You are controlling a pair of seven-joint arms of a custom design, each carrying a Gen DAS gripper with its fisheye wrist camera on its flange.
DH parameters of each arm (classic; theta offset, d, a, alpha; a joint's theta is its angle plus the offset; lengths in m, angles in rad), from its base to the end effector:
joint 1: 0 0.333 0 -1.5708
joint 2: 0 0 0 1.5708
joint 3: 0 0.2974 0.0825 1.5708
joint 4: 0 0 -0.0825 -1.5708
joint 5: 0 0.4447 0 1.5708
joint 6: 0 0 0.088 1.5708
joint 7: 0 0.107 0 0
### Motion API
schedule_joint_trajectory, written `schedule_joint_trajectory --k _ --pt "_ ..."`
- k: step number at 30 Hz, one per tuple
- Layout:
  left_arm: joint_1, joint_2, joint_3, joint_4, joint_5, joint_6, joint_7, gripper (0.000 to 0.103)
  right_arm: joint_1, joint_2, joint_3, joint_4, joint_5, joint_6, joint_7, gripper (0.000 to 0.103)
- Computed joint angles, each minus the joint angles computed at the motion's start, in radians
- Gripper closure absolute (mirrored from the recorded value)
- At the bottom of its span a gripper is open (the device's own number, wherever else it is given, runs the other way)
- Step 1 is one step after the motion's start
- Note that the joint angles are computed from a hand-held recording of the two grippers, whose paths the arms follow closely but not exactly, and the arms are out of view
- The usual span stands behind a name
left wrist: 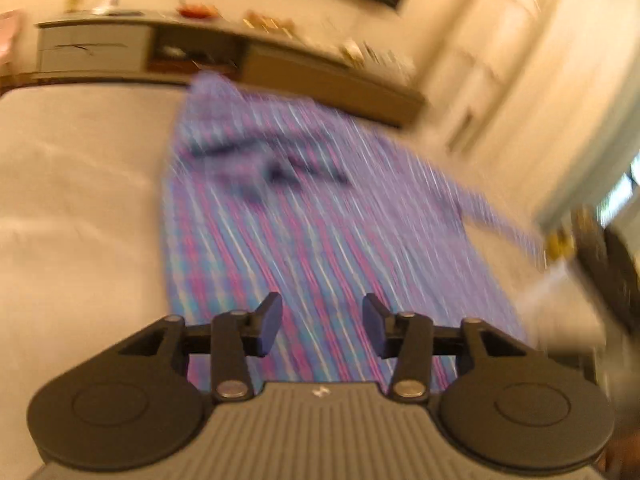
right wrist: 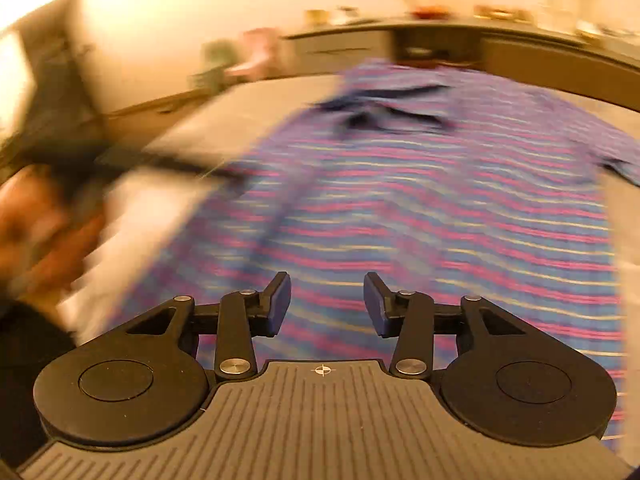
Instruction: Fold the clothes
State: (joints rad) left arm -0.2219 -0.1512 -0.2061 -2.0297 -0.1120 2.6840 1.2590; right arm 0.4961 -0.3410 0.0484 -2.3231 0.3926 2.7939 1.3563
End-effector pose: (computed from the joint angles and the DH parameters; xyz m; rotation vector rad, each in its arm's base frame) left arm 0.5671 -0.2613 0.5706 -1.8428 1.9325 -1.0691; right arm 0.4837 0.2740 0.5257 -1.9663 1.2336 -0.3143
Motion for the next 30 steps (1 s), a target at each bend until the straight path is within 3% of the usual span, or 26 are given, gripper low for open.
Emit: schedule_joint_trajectory --k 4,6,8,11,14,16,18,21,22,27,30 --pt "0.051 -0.067 -0.062 -0.072 0.255 -0.088 -0.225 0.059 -0.059 0.04 -0.024 0.014 0.0 -0.043 0.051 0.061" --pt "0.09 -0.092 -0.095 -0.084 0.411 -0.193 -0.367 0.062 -0.075 0.025 -0.032 -0.015 0.007 -0.03 0.05 0.064" --pt "0.102 -0.121 -0.099 -0.103 0.476 -0.264 -0.472 0.062 -0.099 0.002 -0.036 -0.029 0.006 -0.039 0.081 0.065" --pt "0.102 -0.134 -0.11 -0.096 0.556 -0.294 -0.577 0.063 -0.095 0.012 -0.058 -0.028 0.047 -0.03 0.071 0.065" --pt "0.061 -0.136 -0.114 -0.081 0.579 -0.224 -0.554 0.054 -0.084 0.018 -0.066 -0.03 0.076 -0.012 0.03 0.06" --pt "0.011 -0.118 -0.102 -0.074 0.524 -0.155 -0.466 0.04 -0.077 0.018 -0.067 -0.035 0.088 0.0 0.0 0.056" --pt "-0.02 -0.086 -0.11 -0.054 0.504 -0.15 -0.385 0.039 -0.067 0.006 -0.073 -0.049 0.109 0.008 -0.034 0.054" --pt "-0.021 -0.04 -0.144 -0.018 0.602 -0.265 -0.419 0.044 -0.055 0.004 -0.088 -0.046 0.151 0.002 -0.065 0.053" --pt "-0.026 -0.037 -0.138 -0.016 0.598 -0.294 -0.428 0.053 -0.054 0.004 -0.091 -0.045 0.162 -0.002 -0.073 0.054" --pt "-0.029 -0.139 -0.107 -0.102 0.549 -0.353 -0.517 0.071 -0.068 0.014 -0.083 -0.03 0.177 -0.016 -0.08 0.057" --pt "-0.046 -0.207 -0.092 -0.15 0.469 -0.36 -0.481 0.07 -0.072 0.023 -0.08 -0.023 0.187 -0.014 -0.087 0.057"
